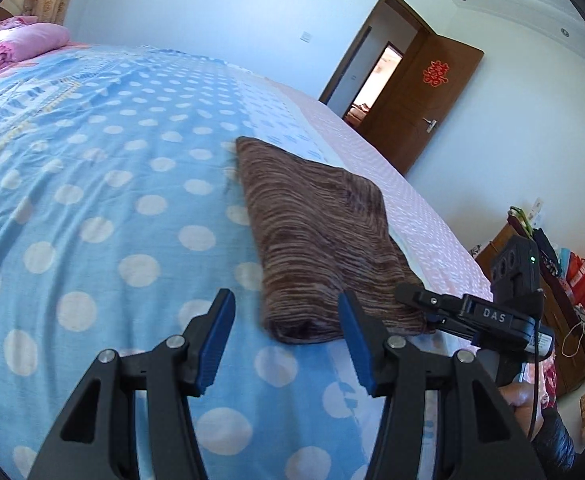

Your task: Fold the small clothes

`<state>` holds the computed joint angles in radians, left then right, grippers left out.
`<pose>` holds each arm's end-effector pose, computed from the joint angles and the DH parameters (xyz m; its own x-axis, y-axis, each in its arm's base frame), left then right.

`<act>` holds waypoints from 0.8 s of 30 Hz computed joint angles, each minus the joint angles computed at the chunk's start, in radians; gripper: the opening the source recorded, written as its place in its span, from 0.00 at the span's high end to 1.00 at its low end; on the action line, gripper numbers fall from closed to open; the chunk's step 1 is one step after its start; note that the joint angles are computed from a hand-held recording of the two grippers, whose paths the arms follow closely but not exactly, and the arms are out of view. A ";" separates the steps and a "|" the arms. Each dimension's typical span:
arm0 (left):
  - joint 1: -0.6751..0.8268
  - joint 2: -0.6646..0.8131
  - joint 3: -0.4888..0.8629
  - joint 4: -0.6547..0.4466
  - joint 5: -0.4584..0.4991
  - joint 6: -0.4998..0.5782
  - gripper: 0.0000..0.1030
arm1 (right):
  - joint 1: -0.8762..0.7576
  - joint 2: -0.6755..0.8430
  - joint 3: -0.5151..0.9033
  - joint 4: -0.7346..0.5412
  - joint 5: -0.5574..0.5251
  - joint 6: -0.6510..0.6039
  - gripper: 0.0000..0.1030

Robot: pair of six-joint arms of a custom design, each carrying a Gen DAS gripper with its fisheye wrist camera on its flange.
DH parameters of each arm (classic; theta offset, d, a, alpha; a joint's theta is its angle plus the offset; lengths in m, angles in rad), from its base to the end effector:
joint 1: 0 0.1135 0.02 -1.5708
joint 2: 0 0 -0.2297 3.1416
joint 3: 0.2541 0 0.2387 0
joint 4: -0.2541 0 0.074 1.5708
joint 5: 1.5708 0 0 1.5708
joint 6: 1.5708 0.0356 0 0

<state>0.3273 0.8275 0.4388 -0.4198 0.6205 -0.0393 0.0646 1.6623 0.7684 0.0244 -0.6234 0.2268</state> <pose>0.1697 0.0358 0.1761 -0.6890 -0.2677 -0.6735 0.0917 0.8897 -0.4473 0.2969 0.0400 0.1211 -0.8392 0.1287 -0.5284 -0.2459 0.7769 0.5797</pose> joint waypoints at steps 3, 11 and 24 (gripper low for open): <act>0.013 0.045 0.019 0.022 -0.002 -0.007 0.46 | 0.006 0.041 0.056 -0.065 0.014 -0.053 0.91; -0.064 0.224 0.158 0.086 -0.078 -0.029 0.46 | -0.027 -0.078 0.179 -0.318 0.093 -0.284 0.93; -0.313 0.479 0.199 0.265 -0.396 -0.063 0.38 | -0.100 0.035 0.236 -0.370 0.107 -0.406 0.82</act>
<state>0.0141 1.3067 0.6379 -0.1545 0.2243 -0.1024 -0.0354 1.6974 1.0041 -0.3456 -0.5166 -0.1791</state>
